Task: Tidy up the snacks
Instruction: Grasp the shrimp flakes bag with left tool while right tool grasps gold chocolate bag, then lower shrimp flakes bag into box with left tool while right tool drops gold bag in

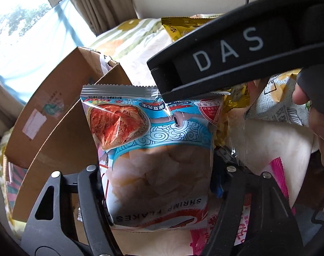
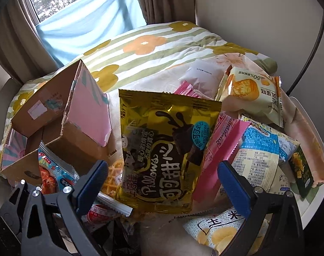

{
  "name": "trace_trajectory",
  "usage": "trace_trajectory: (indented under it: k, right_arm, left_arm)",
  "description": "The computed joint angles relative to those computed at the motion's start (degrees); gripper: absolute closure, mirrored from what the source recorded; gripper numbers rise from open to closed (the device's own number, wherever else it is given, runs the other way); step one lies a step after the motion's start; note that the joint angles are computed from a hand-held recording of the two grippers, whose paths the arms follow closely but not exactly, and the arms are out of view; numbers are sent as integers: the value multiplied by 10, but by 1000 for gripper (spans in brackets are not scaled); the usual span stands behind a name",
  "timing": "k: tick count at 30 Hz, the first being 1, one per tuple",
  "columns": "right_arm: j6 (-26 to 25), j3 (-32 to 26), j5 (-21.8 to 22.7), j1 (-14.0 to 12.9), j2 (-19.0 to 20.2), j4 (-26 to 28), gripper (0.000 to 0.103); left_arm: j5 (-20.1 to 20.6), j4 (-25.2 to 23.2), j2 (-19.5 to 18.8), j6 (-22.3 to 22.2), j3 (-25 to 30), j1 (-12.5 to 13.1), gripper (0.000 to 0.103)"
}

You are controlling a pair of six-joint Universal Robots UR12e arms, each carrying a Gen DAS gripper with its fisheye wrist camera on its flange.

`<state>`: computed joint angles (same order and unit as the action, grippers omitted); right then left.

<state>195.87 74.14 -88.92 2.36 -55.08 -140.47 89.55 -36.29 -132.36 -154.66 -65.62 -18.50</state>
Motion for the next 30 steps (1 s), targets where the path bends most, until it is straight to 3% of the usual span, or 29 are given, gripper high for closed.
trace_trajectory:
  k: [3, 7, 11, 21, 30]
  right_arm:
    - [4, -2, -3, 1, 2, 2, 8]
    - [0, -8, -3, 2, 7, 15, 32]
    - [3, -7, -4, 3, 6, 14, 39]
    - [-13, -12, 6, 1, -3, 16, 45]
    - [-57, -37, 20, 5, -19, 33, 46]
  left_arm:
    - [-4, 1, 1, 8, -1, 1, 46]
    - [1, 3, 0, 12, 0, 2, 49]
    - [0, 1, 6, 1, -3, 3, 51]
    - [0, -7, 11, -34, 12, 10, 52]
    - [-6, -20, 33, -131, 30, 25, 53]
